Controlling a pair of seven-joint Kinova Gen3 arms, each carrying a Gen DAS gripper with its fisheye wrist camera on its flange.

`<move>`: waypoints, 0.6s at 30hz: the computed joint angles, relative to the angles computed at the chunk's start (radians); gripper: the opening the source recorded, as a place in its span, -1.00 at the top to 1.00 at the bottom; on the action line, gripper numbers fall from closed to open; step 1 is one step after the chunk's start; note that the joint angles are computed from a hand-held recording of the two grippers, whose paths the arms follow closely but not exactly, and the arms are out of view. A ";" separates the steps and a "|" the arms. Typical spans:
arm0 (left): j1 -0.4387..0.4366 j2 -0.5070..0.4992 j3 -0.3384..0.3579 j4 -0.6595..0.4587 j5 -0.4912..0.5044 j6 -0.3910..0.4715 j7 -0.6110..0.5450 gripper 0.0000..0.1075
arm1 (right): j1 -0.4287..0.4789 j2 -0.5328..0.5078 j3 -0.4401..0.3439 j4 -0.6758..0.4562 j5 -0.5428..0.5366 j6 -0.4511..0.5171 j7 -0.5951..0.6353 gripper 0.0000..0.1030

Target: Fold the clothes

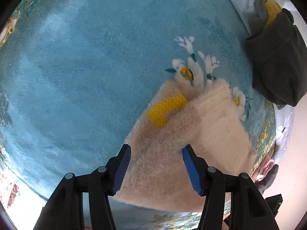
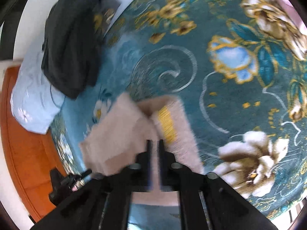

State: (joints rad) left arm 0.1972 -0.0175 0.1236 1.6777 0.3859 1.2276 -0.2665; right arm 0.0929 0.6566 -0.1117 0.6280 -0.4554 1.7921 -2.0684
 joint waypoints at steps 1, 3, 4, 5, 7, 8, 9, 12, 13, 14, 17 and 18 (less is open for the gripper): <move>-0.001 0.001 -0.001 -0.002 0.000 -0.004 -0.006 -0.08 | -0.020 0.013 0.006 -0.021 0.016 0.020 -0.009 -0.44; -0.003 0.002 -0.002 -0.009 -0.001 -0.011 -0.021 -0.08 | -0.039 0.032 0.005 -0.037 0.028 0.031 -0.017 -0.46; -0.003 0.002 -0.002 -0.012 0.000 -0.016 -0.030 -0.06 | -0.048 0.037 0.004 -0.037 0.032 0.031 -0.018 -0.46; -0.002 0.002 -0.001 -0.018 -0.004 -0.017 -0.037 -0.02 | -0.062 0.048 0.006 -0.055 0.044 0.044 -0.022 -0.42; 0.002 0.020 0.004 -0.050 -0.025 0.015 -0.054 0.06 | -0.088 0.065 0.011 -0.106 0.067 0.067 -0.027 -0.12; 0.004 0.030 0.006 -0.062 -0.030 0.032 -0.068 0.09 | -0.101 0.075 0.012 -0.133 0.078 0.079 -0.029 0.02; 0.006 0.040 0.007 -0.072 -0.034 0.048 -0.083 0.10 | -0.110 0.078 0.013 -0.155 0.088 0.084 -0.029 0.08; 0.009 0.049 0.005 -0.071 -0.035 0.061 -0.089 0.10 | -0.118 0.072 0.005 -0.183 0.097 0.081 -0.020 0.41; 0.010 0.045 0.003 -0.064 -0.035 0.055 -0.078 0.10 | -0.118 0.071 0.001 -0.189 0.096 0.079 -0.012 0.50; 0.010 0.041 0.002 -0.057 -0.035 0.050 -0.068 0.10 | -0.116 0.074 -0.007 -0.197 0.092 0.086 0.008 0.68; 0.013 0.037 0.004 -0.071 -0.049 0.058 -0.059 0.21 | -0.113 0.064 -0.024 -0.180 0.081 0.099 0.079 0.79; 0.018 0.044 0.010 -0.094 -0.070 0.081 -0.060 0.39 | -0.117 0.062 -0.024 -0.181 0.083 0.114 0.098 0.80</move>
